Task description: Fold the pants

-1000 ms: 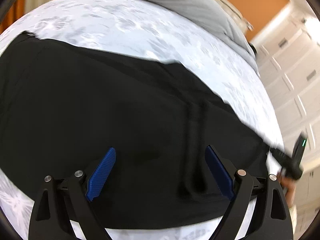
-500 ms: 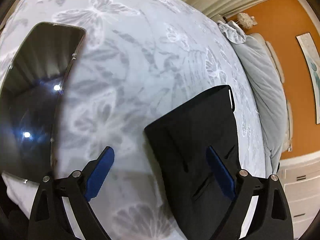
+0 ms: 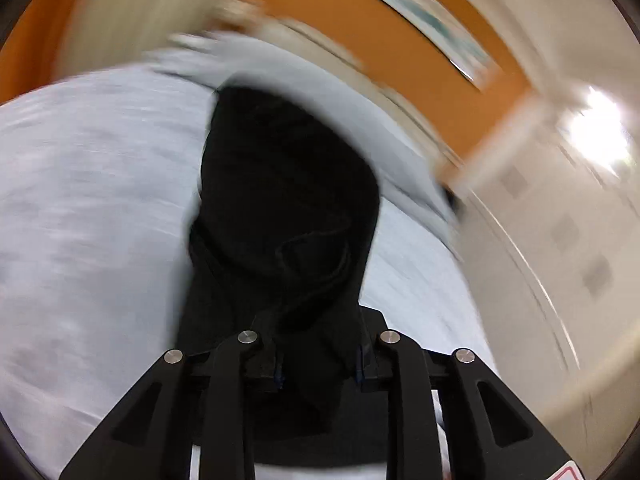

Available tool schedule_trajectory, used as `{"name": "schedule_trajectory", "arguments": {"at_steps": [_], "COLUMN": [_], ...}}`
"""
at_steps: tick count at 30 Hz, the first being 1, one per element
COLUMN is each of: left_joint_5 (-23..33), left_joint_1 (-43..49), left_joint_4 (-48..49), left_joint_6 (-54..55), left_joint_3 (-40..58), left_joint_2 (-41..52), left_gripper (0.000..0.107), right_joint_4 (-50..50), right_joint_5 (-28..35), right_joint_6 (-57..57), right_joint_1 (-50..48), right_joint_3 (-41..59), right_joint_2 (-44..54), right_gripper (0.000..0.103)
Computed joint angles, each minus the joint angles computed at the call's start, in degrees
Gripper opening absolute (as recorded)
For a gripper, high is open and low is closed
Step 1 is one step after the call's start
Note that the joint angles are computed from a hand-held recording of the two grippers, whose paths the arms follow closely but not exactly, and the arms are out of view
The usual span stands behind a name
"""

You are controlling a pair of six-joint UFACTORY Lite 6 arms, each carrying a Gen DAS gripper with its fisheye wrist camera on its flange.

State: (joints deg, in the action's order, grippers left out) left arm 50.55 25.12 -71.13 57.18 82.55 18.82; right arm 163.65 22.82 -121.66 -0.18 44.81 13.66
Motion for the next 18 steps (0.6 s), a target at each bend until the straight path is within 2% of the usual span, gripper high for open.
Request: {"name": "schedule_trajectory", "arguments": {"at_steps": [1,2,3,5,6,8,9,10,12,15,18], "left_joint_5": [0.69,1.01,-1.07,-8.28,-9.46,-8.71,-9.28,-9.78,-10.46,-13.72,-19.04], "left_joint_1": [-6.0,-11.99,-17.33,-25.36,-26.39,-22.93,-20.66,-17.63,-11.8,-6.8,-5.04], "left_joint_4": [0.8,2.73,5.57,12.86,13.13,8.45,7.59,6.31,1.31,0.26,-2.4], "left_joint_6": [0.98,0.98,-0.59,-6.6,-6.77,-1.52,0.79,3.69,11.4,15.72,20.6], "left_joint_3": [-2.13,-3.07,-2.84,-3.16,-5.35,-10.3,-12.71,-15.53,-20.71,-19.8,-20.09], "left_joint_2": [-0.53,0.16,2.14,5.28,4.93,1.21,-1.85,-5.51,-11.15,-11.7,-10.09], "left_gripper": [0.029,0.052,0.065,0.066,0.065,0.068,0.073,0.083,0.088,0.09,0.09], "right_joint_4": [-0.15,0.11,-0.34,-2.25,-4.56,-7.52,-9.98,-12.69,-17.65,-14.59,-1.95], "right_joint_5": [-0.12,-0.84,-1.53,-0.98,-0.21,1.37,1.96,2.25,1.36,-4.77,-11.58], "right_joint_6": [-0.35,-0.9,-0.98,0.17,2.0,4.23,5.88,7.7,11.32,7.04,-5.3], "right_joint_1": [0.11,0.51,0.69,0.49,0.14,-0.22,-0.38,-0.33,1.02,5.23,8.4], "right_joint_3": [0.18,0.61,0.88,-0.07,-0.75,-1.98,-1.78,-1.08,1.15,3.85,7.54], "right_joint_2": [-0.08,-0.13,-0.31,-1.42,-2.11,-3.08,-3.09,-2.62,-0.57,1.46,5.4], "right_gripper": [0.078,0.079,0.079,0.08,0.08,0.081,0.081,0.081,0.081,0.081,0.081]}}
